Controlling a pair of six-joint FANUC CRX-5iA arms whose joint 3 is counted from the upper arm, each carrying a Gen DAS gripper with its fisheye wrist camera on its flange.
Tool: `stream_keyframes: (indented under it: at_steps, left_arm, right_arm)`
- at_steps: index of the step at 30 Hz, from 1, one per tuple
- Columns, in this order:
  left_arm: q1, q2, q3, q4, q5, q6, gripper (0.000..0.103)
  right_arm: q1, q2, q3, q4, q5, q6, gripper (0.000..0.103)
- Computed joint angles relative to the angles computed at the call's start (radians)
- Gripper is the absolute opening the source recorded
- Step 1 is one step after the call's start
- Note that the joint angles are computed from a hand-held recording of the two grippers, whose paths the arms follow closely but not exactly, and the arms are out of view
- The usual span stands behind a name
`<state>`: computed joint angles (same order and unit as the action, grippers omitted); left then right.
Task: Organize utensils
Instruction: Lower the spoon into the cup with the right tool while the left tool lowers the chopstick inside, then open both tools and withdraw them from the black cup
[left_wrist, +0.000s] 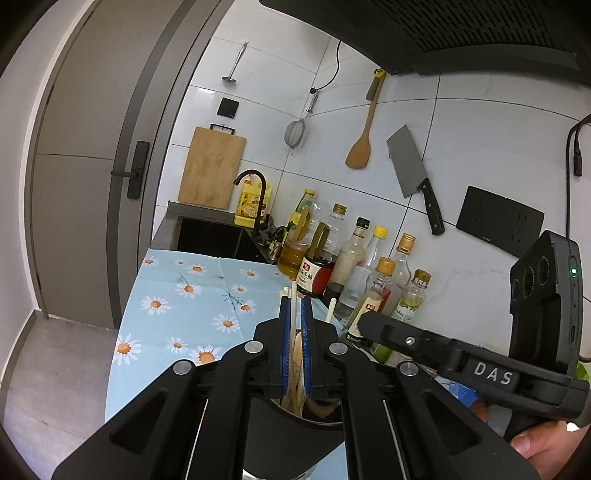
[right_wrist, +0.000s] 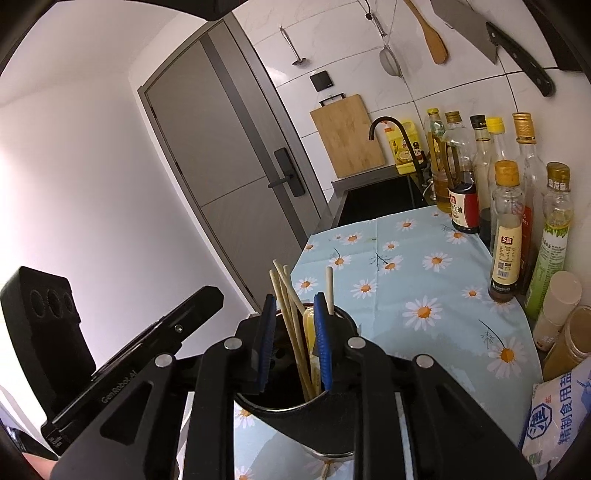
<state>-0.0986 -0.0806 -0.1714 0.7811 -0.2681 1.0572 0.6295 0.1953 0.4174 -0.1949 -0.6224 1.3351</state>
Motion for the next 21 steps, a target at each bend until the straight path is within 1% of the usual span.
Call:
stream_keyframes:
  at_steps: [1, 2, 4, 5, 6, 7, 9, 10, 11, 12, 13, 14, 15, 16, 19, 21]
  left_arm:
    - [0.006, 0.0, 0.011, -0.026, -0.019, 0.029, 0.017]
    - [0.012, -0.002, 0.017, -0.036, -0.038, 0.047, 0.02]
    - [0.021, -0.006, 0.038, -0.105, -0.063, 0.108, 0.02]
    - [0.022, -0.008, 0.042, -0.113, -0.071, 0.116, 0.02]
    - [0.024, -0.012, 0.044, -0.115, -0.08, 0.12, 0.02]
    - [0.028, -0.018, 0.051, -0.141, -0.091, 0.144, 0.02]
    - [0.033, -0.028, 0.062, -0.172, -0.112, 0.172, 0.02]
    - [0.036, -0.032, 0.068, -0.187, -0.124, 0.187, 0.021]
    - [0.038, -0.037, 0.075, -0.205, -0.139, 0.206, 0.028]
    - [0.041, -0.045, 0.073, -0.196, -0.151, 0.205, 0.032]
    - [0.043, -0.052, 0.065, -0.167, -0.16, 0.19, 0.036]
    - [0.044, -0.056, 0.066, -0.167, -0.171, 0.196, 0.036]
    - [0.047, -0.062, 0.077, -0.197, -0.191, 0.226, 0.036]
    - [0.047, -0.068, 0.081, -0.214, -0.206, 0.242, 0.036]
    - [0.043, -0.084, 0.095, -0.26, -0.247, 0.286, 0.036]
    - [0.036, -0.09, 0.112, -0.299, -0.292, 0.325, 0.036]
  right_arm:
    - [-0.001, -0.004, -0.001, -0.003, -0.002, -0.003, 0.028]
    - [-0.003, -0.008, -0.003, -0.006, -0.005, -0.004, 0.03]
    - [0.004, -0.023, -0.023, 0.028, 0.004, -0.036, 0.032]
    - [0.008, -0.031, -0.036, 0.052, 0.012, -0.059, 0.032]
    - [0.008, -0.035, -0.039, 0.057, 0.012, -0.069, 0.035]
    - [0.007, -0.042, -0.043, 0.061, 0.008, -0.082, 0.041]
    - [0.002, -0.06, -0.055, 0.062, 0.01, -0.099, 0.042]
    - [-0.002, -0.066, -0.054, 0.051, 0.004, -0.091, 0.042]
    - [-0.003, -0.074, -0.057, 0.055, -0.001, -0.094, 0.042]
    - [-0.004, -0.079, -0.057, 0.059, -0.006, -0.097, 0.046]
    - [-0.011, -0.087, -0.054, 0.04, -0.019, -0.085, 0.053]
    - [-0.013, -0.095, -0.055, 0.05, -0.034, -0.097, 0.055]
    - [-0.009, -0.102, -0.064, 0.081, -0.035, -0.128, 0.056]
    - [-0.014, -0.112, -0.068, 0.082, -0.046, -0.138, 0.059]
    - [-0.063, -0.119, -0.017, -0.062, -0.13, -0.038, 0.06]
    - [-0.099, -0.124, 0.008, -0.155, -0.185, 0.029, 0.06]
